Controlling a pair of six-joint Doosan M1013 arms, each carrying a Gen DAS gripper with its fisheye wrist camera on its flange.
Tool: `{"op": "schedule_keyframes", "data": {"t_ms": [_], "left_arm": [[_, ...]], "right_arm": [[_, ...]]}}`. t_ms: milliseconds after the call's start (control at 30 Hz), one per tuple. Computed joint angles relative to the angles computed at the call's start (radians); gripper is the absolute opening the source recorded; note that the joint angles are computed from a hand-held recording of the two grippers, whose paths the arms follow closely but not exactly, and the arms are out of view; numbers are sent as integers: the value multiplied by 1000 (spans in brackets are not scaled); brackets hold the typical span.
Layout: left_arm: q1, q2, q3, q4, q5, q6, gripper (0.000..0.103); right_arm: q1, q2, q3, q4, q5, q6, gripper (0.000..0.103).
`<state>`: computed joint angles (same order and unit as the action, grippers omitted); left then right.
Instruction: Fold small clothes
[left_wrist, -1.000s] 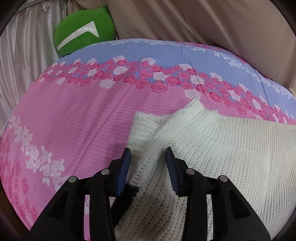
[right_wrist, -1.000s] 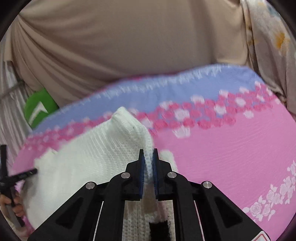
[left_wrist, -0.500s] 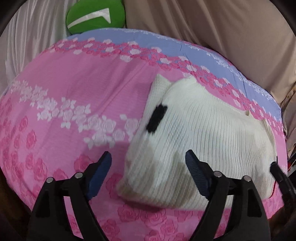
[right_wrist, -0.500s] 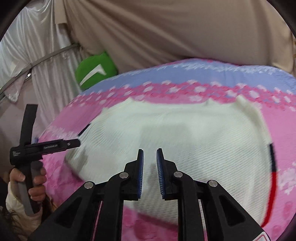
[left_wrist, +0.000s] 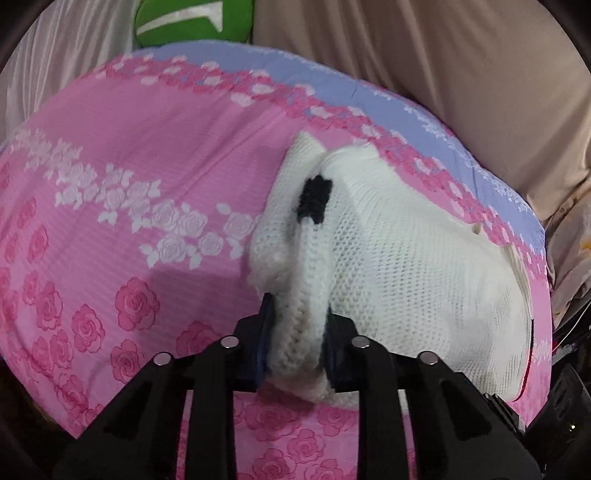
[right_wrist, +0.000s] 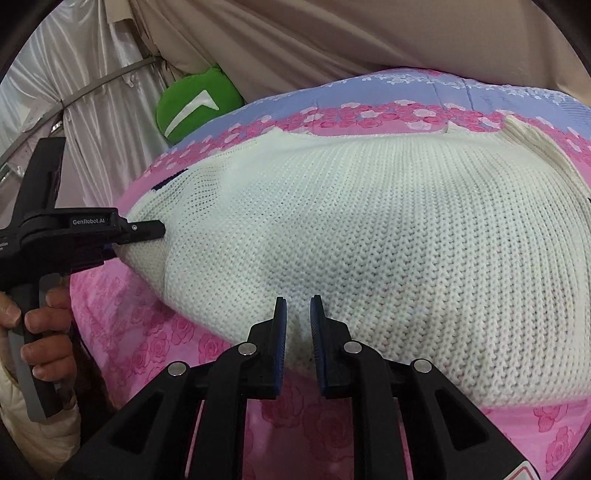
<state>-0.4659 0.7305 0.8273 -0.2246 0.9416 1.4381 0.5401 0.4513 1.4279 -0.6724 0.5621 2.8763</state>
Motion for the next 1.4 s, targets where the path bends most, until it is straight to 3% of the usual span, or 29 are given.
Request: {"op": "schedule_keyframes", "data": {"t_ms": [100, 233, 400, 633, 733, 833, 900, 1000, 1033, 1100, 1167, 1300, 1400], "left_arm": [[-34, -45, 27, 14, -96, 71, 14], [-84, -61, 5, -67, -146, 237, 10], [-168, -34, -45, -127, -119, 405, 9], [-270, 91, -171, 16, 103, 400, 9], [-279, 62, -99, 76, 47, 383, 10], [-258, 29, -63, 44, 29, 398, 14], [-235, -10, -15, 7, -7, 412, 21], [-199, -70, 61, -49, -69, 431, 57], [-193, -90, 92, -12, -105, 404, 60], [-187, -108, 123, 83, -124, 338, 60], [-174, -110, 135, 127, -98, 293, 60], [-158, -95, 139, 191, -44, 210, 60], [-148, -83, 128, 197, -22, 173, 60]], "right_arm": [[8, -34, 52, -105, -16, 134, 15], [23, -100, 144, -275, 12, 361, 15], [46, -182, 260, -414, 96, 615, 17], [47, -241, 343, -376, 185, 694, 19], [42, -258, 360, -401, 206, 715, 20], [24, -274, 370, -442, 182, 727, 26], [5, -280, 366, -467, 146, 716, 38], [-32, -275, 336, -474, 49, 661, 59], [-46, -271, 326, -468, 11, 642, 62], [-76, -255, 301, -450, -99, 602, 68], [-98, -231, 269, -374, -183, 514, 71], [-126, -158, 166, 15, -182, 115, 72], [-142, -107, 104, 231, -140, -93, 71]]}}
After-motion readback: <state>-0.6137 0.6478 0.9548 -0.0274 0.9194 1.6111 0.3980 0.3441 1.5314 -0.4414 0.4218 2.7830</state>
